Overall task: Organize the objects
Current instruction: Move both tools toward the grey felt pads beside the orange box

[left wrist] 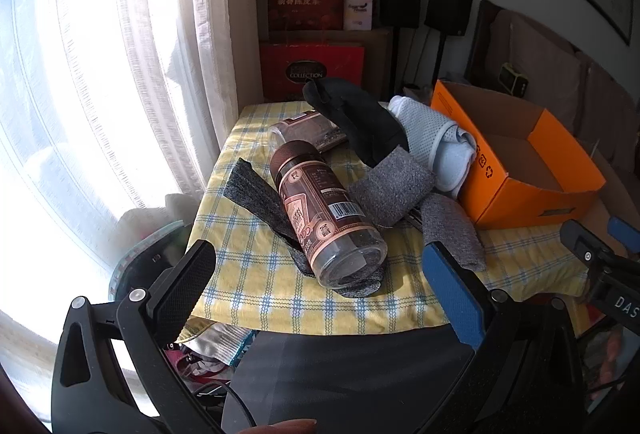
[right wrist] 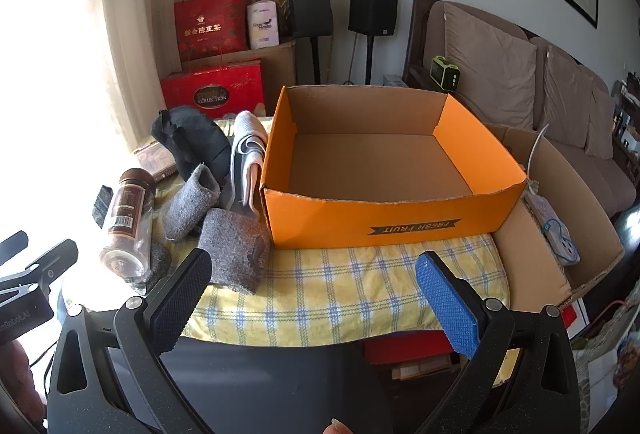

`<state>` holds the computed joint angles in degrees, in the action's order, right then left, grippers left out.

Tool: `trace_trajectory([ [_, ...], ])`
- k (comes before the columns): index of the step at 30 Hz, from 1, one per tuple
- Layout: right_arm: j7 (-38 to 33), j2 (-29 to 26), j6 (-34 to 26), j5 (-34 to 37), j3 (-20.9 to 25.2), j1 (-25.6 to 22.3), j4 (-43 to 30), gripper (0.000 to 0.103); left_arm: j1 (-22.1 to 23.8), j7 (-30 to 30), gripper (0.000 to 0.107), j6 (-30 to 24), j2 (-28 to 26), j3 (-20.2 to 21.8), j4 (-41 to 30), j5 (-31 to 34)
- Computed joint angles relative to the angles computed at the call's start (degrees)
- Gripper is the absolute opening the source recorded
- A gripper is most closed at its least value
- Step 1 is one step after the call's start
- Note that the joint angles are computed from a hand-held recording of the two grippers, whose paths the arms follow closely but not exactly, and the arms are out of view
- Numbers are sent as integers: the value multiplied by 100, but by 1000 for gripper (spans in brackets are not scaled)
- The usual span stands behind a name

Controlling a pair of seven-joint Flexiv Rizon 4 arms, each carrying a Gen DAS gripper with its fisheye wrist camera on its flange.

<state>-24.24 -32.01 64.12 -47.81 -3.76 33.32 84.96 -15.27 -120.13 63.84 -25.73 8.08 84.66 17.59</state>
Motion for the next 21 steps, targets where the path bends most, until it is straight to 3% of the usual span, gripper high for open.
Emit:
trace_trajectory([
  [8,-409,-187,-3,217,85,-69,-198,103,248,564,103,432,-117,-215,72,-392],
  [16,-1177,-449,47,1196,418,-297,-496,103,384,972,103,837,-230,-196,198,-831],
  [21,-1546,-629,42,1553,465,-291,-748,97,905,2110,97,927,-416,-930,166,-1759],
])
